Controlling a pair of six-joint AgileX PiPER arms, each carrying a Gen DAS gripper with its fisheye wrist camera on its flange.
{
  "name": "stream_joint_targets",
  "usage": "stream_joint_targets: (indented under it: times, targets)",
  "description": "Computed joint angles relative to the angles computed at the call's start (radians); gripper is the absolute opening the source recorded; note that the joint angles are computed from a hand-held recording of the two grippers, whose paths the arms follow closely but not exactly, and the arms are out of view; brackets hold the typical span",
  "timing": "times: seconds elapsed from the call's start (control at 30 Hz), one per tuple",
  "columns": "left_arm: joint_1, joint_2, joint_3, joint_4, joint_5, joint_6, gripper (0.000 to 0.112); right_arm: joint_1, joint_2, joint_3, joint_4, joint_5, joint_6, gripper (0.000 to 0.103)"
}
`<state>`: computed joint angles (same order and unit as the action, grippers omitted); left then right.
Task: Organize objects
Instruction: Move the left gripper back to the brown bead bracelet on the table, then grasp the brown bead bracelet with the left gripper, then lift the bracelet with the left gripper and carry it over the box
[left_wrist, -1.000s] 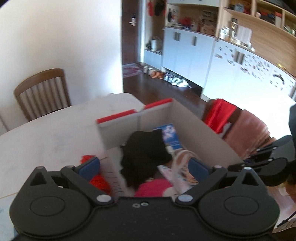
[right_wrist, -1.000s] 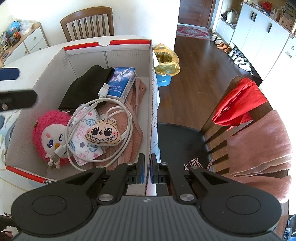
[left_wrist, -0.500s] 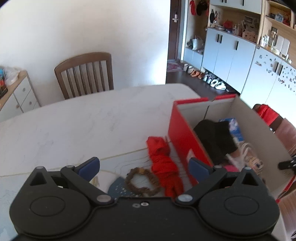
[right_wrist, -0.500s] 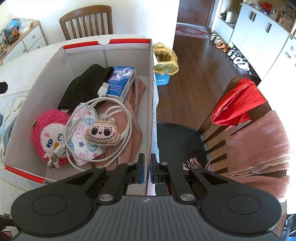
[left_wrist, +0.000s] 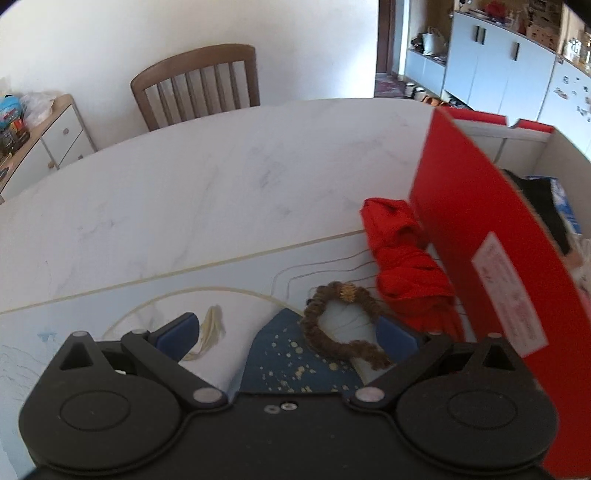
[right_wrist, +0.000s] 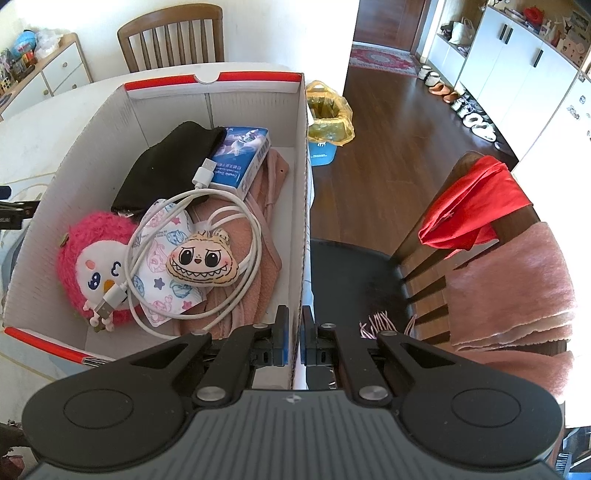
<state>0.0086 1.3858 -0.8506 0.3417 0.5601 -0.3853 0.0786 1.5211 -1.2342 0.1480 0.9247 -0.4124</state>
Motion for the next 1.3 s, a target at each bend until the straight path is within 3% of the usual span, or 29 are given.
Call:
stream_joint_targets:
  times: [0.17,0.47,0.67,0.8,0.9,1.0,1.3]
  targets:
    - [0.019,0.053,-0.014,-0.004,-0.014,-0.013,0.096,0.008,0.005,0.001,-0.015,-0.001,0.017,0.005]
    - [0.049,0.089,-0.035,-0.114,-0.031,0.074,0.072,0.013,0.009,0.002,-0.025,0.004,0.028,0.005]
    - [0.044,0.07,-0.029,-0.19,-0.039,0.155,0.039,0.013,0.012,-0.002,-0.026,0.007,0.031,0.005]
    - [0.039,0.057,-0.023,-0.219,-0.04,0.2,0.01,0.012,0.012,-0.001,-0.024,0.007,0.03,0.005]
    - [0.05,0.049,-0.018,-0.268,-0.039,0.252,0.007,0.013,0.013,-0.001,-0.024,0.005,0.03,0.005]
    - [0.039,0.037,-0.02,-0.222,-0.013,0.206,0.006,0.012,0.014,0.0,-0.021,0.003,0.027,0.005]
    - [0.08,-0.102,-0.009,-0.332,0.051,0.291,0.006,0.009,0.01,-0.003,-0.006,0.0,0.024,0.005]
